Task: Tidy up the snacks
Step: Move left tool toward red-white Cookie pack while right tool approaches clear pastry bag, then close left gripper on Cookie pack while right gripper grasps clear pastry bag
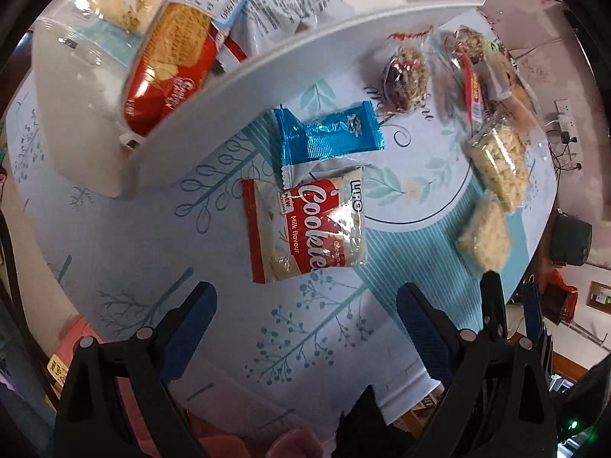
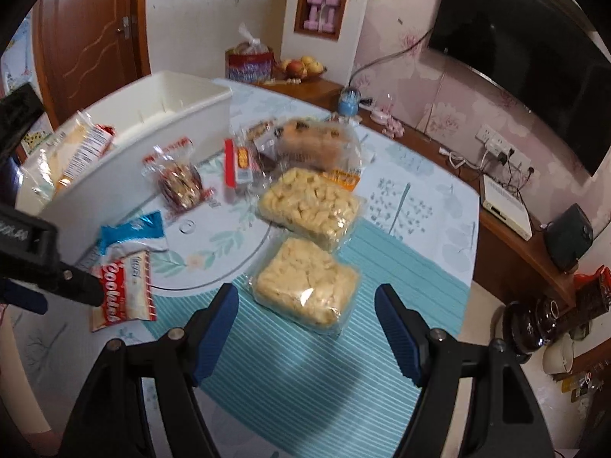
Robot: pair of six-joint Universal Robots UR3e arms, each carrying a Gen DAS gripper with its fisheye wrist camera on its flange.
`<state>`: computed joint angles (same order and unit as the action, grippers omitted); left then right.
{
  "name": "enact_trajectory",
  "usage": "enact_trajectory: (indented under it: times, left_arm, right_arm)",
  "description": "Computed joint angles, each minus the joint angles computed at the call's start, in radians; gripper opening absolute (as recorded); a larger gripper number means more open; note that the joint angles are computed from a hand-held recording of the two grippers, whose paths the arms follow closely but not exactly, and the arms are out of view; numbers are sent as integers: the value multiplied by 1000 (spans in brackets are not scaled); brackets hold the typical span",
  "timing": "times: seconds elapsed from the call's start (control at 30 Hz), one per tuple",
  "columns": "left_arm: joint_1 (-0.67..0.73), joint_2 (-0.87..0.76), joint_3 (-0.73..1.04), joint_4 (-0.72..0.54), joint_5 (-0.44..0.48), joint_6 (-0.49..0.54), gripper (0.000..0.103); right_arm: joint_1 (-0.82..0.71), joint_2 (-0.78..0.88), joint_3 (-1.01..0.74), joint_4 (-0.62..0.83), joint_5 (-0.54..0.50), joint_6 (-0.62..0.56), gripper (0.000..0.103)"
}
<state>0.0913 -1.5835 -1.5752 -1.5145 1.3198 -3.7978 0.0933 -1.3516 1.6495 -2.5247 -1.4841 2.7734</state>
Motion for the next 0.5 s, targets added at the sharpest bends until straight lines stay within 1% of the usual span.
enact_trajectory:
  times: [0.2,0.3,0.47,0.5]
  left_arm:
    - [-24,-48,-28,83,23,5,95]
    - [-35,-80,-22,101,34,9,95]
    - [-40,-119,-25,132,23,12,95]
    - [-47,-148,-8,145,22,5,95]
  right_arm:
    - [13,73,-13,-36,-12,40,75]
    - [20,96,-15,-60,-25,66,75]
    - [25,131,-31,-61,-40,88,75]
    - [27,137,-30,-67,-45,91,75]
